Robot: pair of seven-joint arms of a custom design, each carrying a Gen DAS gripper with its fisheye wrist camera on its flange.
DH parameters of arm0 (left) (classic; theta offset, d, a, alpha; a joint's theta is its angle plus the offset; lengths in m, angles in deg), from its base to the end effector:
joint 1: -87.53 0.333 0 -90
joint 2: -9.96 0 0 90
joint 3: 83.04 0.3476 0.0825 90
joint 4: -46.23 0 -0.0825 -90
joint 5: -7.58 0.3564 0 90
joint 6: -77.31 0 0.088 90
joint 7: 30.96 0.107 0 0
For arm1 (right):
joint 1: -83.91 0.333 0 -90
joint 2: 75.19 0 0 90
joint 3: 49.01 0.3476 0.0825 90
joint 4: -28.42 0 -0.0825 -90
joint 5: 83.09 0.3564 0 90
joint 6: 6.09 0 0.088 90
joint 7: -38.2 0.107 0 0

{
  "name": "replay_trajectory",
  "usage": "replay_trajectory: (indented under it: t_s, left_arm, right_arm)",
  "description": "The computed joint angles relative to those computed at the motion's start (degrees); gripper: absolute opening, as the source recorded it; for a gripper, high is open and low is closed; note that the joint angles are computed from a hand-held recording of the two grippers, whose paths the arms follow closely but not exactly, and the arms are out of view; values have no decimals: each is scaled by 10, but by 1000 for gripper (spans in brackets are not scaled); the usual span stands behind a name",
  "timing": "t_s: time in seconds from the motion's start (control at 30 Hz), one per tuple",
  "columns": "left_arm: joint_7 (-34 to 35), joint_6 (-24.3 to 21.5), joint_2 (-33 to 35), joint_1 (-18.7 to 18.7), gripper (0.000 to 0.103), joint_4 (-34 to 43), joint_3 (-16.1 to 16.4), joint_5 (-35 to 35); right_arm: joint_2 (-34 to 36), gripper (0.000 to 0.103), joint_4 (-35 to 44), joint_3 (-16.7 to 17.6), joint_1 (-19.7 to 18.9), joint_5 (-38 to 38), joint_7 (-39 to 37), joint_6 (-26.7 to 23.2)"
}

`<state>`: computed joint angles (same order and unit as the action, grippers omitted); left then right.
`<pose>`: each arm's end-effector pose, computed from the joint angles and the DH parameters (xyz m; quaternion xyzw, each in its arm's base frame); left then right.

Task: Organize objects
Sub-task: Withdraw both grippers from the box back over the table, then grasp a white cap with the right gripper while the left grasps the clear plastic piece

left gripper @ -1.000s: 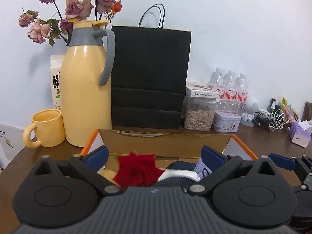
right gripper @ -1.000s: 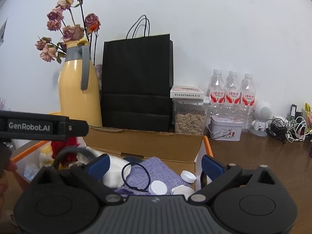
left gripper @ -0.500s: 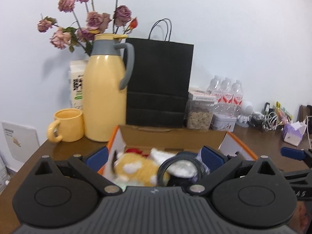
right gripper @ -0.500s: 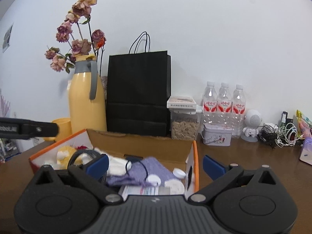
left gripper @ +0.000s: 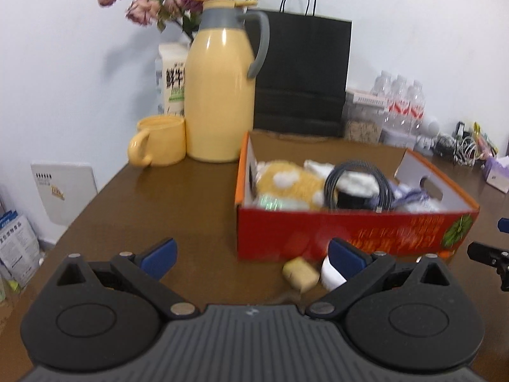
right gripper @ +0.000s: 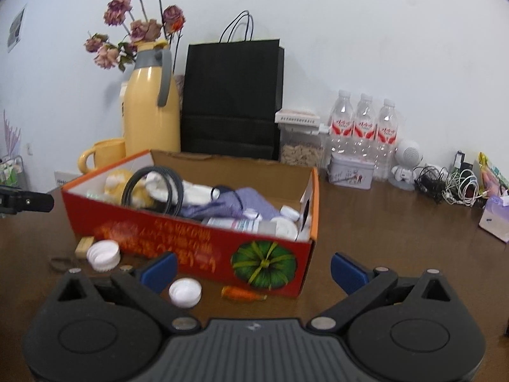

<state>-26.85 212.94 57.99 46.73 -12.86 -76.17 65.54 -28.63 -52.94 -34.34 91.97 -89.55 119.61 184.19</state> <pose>0.6529 -0.4764 0.4348 -0.6876 0.5303 -0.3223 0.3771 0.7363 0.2426 0.3999 -0.7246 0.4408 -0.2953 0.4398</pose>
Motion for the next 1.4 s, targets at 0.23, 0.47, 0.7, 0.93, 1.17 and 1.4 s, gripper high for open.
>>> replay_trajectory:
  t_s: [0.23, 0.47, 0.7, 0.93, 1.17, 1.4]
  left_arm:
    - [-12, 11, -28, 4, 103, -61, -12, -4]
    - [-29, 23, -39, 10, 103, -88, -20, 0]
    - [-36, 36, -42, 15, 103, -97, -23, 0]
    - [-32, 40, -42, 15, 103, -98, -23, -3]
    - [-33, 51, -41, 18, 103, -103, -23, -9]
    - [-1, 46, -22, 24, 75, -73, -31, -34]
  right_arm:
    - [-5, 100, -20, 31, -14, -8, -29, -32]
    - [30, 56, 47, 64, -7, 19, -83, -116]
    - [66, 32, 134, 18, 40, 78, -88, -182]
    - [57, 27, 114, 23, 39, 121, -136, -162]
    - [39, 27, 51, 48, 22, 114, -148, -52]
    - [21, 27, -9, 67, -1, 53, -114, 27]
